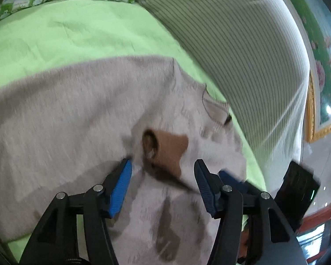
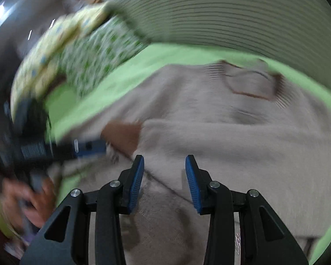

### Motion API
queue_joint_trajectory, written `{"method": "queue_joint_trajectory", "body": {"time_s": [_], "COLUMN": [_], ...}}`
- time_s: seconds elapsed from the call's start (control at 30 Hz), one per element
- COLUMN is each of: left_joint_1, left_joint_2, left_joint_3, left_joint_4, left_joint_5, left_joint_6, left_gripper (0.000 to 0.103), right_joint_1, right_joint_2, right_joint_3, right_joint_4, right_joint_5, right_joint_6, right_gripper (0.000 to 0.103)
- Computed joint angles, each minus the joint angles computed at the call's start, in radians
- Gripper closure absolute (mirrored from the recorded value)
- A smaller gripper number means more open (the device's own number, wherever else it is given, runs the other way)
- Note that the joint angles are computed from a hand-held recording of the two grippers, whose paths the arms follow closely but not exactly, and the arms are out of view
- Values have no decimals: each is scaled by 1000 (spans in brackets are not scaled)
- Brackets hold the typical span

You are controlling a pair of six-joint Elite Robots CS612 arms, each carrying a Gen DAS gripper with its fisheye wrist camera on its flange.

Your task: Fold small clothes

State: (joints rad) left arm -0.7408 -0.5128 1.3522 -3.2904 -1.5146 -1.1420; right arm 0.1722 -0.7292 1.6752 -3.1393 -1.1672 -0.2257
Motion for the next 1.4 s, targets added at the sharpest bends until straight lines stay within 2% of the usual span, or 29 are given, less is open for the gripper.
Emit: {"method": "queue_joint_trajectory", "body": {"time_s": [0.07, 0.13, 0.2, 0.23, 0.27, 0.3, 0.4, 0.47, 0.5, 0.6, 0.7, 0.77, 0.83, 0.9, 1.0, 1.07, 1.1, 1.17, 1.2, 1.23, 1.33, 1.4], "left_joint_1": [8, 14, 17, 17, 16, 15, 12, 14, 17, 35, 50, 57, 61, 61, 57, 51, 47, 37, 29, 21, -13, -28], "left_joint_2": [0, -4, -3, -1, -2, 0, 6, 21, 30, 83, 129, 149, 147, 130, 89, 59, 40, 2, -21, -45, -136, -196], "left_joint_3": [-1, -2, 2, 2, 6, 8, 4, -24, -38, -112, -191, -237, -254, -246, -188, -129, -89, -4, 41, 84, 207, 279], "left_joint_4": [-9, 22, 18, 15, 9, -2, -35, -42, -49, -108, -120, -104, -94, -72, -11, 6, 11, 1, -6, -11, 76, 158], "left_joint_5": [-4, -13, -34, -46, -61, -78, -117, -157, -174, -248, -297, -313, -291, -262, -234, -205, -187, -148, -121, -94, 41, 122], "left_joint_6": [-19, -29, -41, -50, -60, -68, -67, -71, -83, -170, -232, -244, -206, -149, -81, -73, -84, -117, -125, -119, -58, -48], "left_gripper": [42, 41, 41, 41, 41, 41, 40, 33, 33, 31, 29, 30, 30, 30, 30, 30, 30, 30, 30, 30, 28, 22], "right_joint_1": [27, 47, 73, 77, 75, 65, 18, -15, -23, -41, -41, -34, -24, -18, -6, -2, 0, -3, -6, -11, -25, -32], "right_joint_2": [11, 25, 46, 54, 58, 59, 45, 33, 28, 11, 2, 7, 7, 13, 28, 39, 45, 50, 50, 49, 37, 26], "right_joint_3": [-15, -33, -56, -67, -74, -78, -61, -37, -27, -1, 14, 7, 15, 10, -19, -42, -49, -51, -46, -38, -2, 21], "right_joint_4": [10, 21, 15, 24, 30, 35, -29, -100, -123, -136, -109, -92, -116, -117, -13, 94, 134, 165, 165, 153, 72, 21], "right_joint_5": [-48, -96, -211, -237, -234, -208, -80, 4, 21, 77, 75, 77, 61, 77, 93, 110, 108, 132, 145, 163, 198, 208], "right_joint_6": [-94, -163, -213, -228, -219, -181, 7, 104, 124, 120, 72, 58, 45, 39, 7, 2, 3, 11, 33, 56, 123, 162], "right_gripper": [63, 63, 63, 63, 74, 98, 98, 98, 98, 98, 98, 98, 98, 98, 94, 93, 84, 76, 70, 69, 68, 67]}}
